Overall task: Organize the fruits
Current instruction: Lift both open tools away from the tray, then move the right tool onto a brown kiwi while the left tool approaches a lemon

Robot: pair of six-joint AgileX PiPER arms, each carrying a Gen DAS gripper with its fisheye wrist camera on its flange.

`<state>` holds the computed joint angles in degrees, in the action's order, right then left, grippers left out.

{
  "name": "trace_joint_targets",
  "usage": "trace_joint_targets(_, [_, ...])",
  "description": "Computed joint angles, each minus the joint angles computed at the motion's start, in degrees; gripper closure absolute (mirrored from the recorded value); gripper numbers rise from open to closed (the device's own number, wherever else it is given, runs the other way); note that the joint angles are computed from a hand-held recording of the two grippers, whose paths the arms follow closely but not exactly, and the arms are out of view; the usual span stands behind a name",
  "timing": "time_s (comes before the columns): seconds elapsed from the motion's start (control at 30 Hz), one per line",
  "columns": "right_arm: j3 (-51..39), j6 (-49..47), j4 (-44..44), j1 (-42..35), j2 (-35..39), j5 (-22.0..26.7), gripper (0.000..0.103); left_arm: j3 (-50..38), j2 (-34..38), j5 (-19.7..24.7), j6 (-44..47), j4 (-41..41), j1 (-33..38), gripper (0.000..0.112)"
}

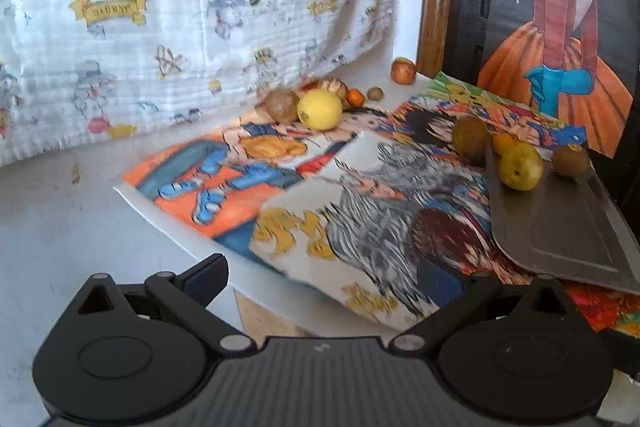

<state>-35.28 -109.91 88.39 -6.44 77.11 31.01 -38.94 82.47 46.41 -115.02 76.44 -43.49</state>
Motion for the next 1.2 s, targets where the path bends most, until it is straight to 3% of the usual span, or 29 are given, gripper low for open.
trace_joint_targets(0.1, [-4.0, 5.5, -5.5, 2.2, 2.2, -1.2, 0.001, -1.0, 0.4, -0.5, 1.2, 0.6, 2.3, 0.01])
trace_joint_targets(0.3, [-14.9, 15.2, -17.8, 4.1, 6.5, 2.2, 0.001, -4.4, 2.4, -2.9, 8.0, 0.3, 7.6, 0.01])
trace_joint_targets(0.4, [-21.8, 20.1, -23.0, 4.7, 9.9, 4.4, 0.001, -6.8, 2.8, -7.4, 13.9, -1.4, 12.3, 0.01])
trace_joint_targets(0.53, [-30.6, 23.5, -27.2, 5.8, 15.7, 5.4, 0.001, -10.7, 2.9, -18.6, 28.9, -11.3, 21.3, 0.01])
trace_joint_targets(0.6, [-34.4, 23.7, -28.3, 6.2, 18.7, 4.8, 0.001, -12.9, 3.8, -20.2, 33.1, -14.0, 23.7, 0.01])
trace_joint_targets(0.87, [-50.3, 25.6, -33.1, 7.4, 32.1, 5.4, 0.001, -22.2, 12.2, -24.9, 35.5, -8.6, 30.1, 0.01])
trace_joint_targets(1.07, [-63.6, 37.0, -38.4, 8.2, 42.8, 8.7, 0.001, -27.7, 19.2, -30.8, 31.5, 1.6, 33.4, 0.01])
trace_joint_targets(1.2, [-73.6, 45.8, -43.2, 9.4, 49.8, 11.8, 0.005, -32.2, 23.2, -33.7, 42.7, -11.3, 35.3, 0.01])
